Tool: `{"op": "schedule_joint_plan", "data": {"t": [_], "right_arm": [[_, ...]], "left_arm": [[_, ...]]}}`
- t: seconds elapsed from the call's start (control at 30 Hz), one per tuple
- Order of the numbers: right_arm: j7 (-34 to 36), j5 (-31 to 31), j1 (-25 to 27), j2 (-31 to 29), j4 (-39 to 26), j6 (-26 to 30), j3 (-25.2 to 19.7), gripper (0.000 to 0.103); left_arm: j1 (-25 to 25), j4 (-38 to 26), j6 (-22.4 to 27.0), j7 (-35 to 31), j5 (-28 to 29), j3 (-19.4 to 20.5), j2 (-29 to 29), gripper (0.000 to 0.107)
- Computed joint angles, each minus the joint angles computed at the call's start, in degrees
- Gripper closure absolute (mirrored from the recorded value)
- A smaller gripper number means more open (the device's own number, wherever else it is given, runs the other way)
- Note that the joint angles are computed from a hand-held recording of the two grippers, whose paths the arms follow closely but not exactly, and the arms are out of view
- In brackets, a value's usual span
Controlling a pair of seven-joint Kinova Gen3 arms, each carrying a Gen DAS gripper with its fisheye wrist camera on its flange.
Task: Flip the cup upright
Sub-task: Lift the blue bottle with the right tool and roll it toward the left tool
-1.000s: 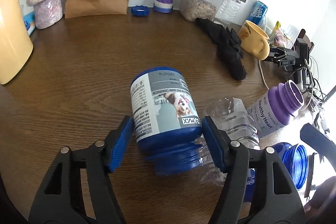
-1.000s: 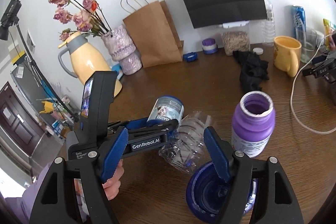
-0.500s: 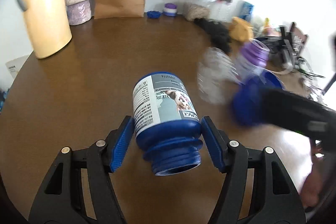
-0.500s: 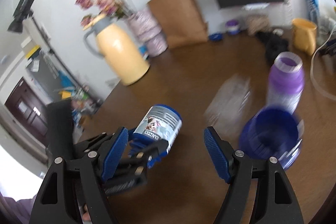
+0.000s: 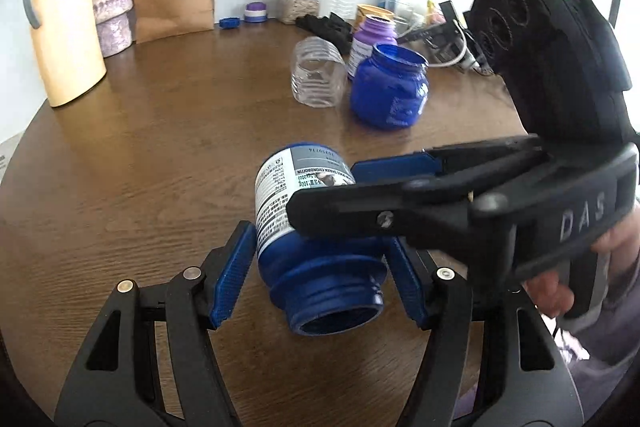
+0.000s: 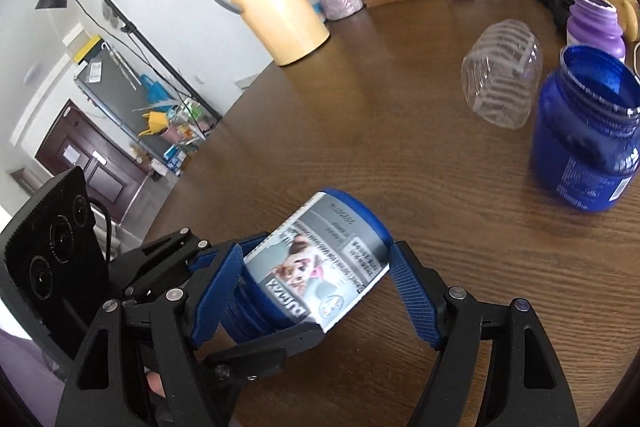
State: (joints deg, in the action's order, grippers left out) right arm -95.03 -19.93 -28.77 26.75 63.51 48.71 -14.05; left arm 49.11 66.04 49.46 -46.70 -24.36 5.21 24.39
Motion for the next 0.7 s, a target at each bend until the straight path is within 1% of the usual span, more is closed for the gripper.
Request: {"op": "schedule_joint_plan", "data": {"t": [0.1, 0.2, 0.3, 0.37, 0.47, 0.5, 0.53, 0.57, 0.6, 0.63, 0.67, 0.7], "right_arm": [[0.1, 0.1, 0.0, 1.7, -2.0, 2.4, 0.0, 0.024], [2.1, -1.8, 1.1, 2.2, -1.8, 2.2, -1.1, 0.023], [2.4, -0.4, -0.1, 3.0, -4.1, 3.9, -0.2, 0.023], [3.7, 0.7, -0.8, 4.3, -7.1, 6.7, -0.1, 0.022], [5.4, 1.3, -1.3, 5.4, -9.6, 8.7, 0.0, 0.022], [5.8, 1.3, -1.4, 5.1, -9.1, 8.2, 0.1, 0.022], [6.1, 1.0, -1.3, 4.8, -8.5, 7.8, 0.0, 0.022], [5.5, 0.6, -1.2, 4.5, -7.5, 6.8, 0.2, 0.024], [5.1, -0.2, -0.6, 3.7, -5.8, 5.6, 0.1, 0.027], [4.7, -1.8, 0.4, 3.3, -4.3, 4.1, -0.4, 0.036], [3.8, -3.2, 1.3, 2.3, -1.9, 1.9, -0.6, 0.043], [2.9, -4.2, 1.9, 1.2, 0.3, -0.1, -0.6, 0.046]], "left_arm": [[-3.1, 3.7, -3.6, -2.7, 4.1, 2.1, -1.7, 0.046], [-3.6, 6.9, -7.2, -3.6, 4.8, 2.2, -3.2, 0.046], [-5.3, 7.7, -8.4, -6.4, 6.9, 3.3, -3.7, 0.046], [-6.4, 8.1, -9.1, -8.6, 8.4, 4.0, -3.8, 0.046], [-8.4, 8.9, -10.2, -11.5, 11.8, 4.9, -4.1, 0.045], [-8.7, 8.7, -9.9, -11.8, 12.7, 4.8, -3.9, 0.043], [-8.4, 8.5, -9.5, -11.3, 12.7, 4.3, -3.8, 0.037], [-7.8, 8.5, -9.2, -10.4, 12.3, 3.7, -3.8, 0.031], [-7.2, 8.5, -8.9, -9.4, 11.7, 3.0, -3.8, 0.028], [-7.1, 8.8, -9.0, -8.8, 11.6, 2.8, -4.0, 0.024], [-7.3, 9.1, -9.4, -8.7, 11.9, 3.0, -4.1, 0.023], [-7.6, 9.4, -9.9, -8.6, 12.4, 3.2, -4.2, 0.022]]}}
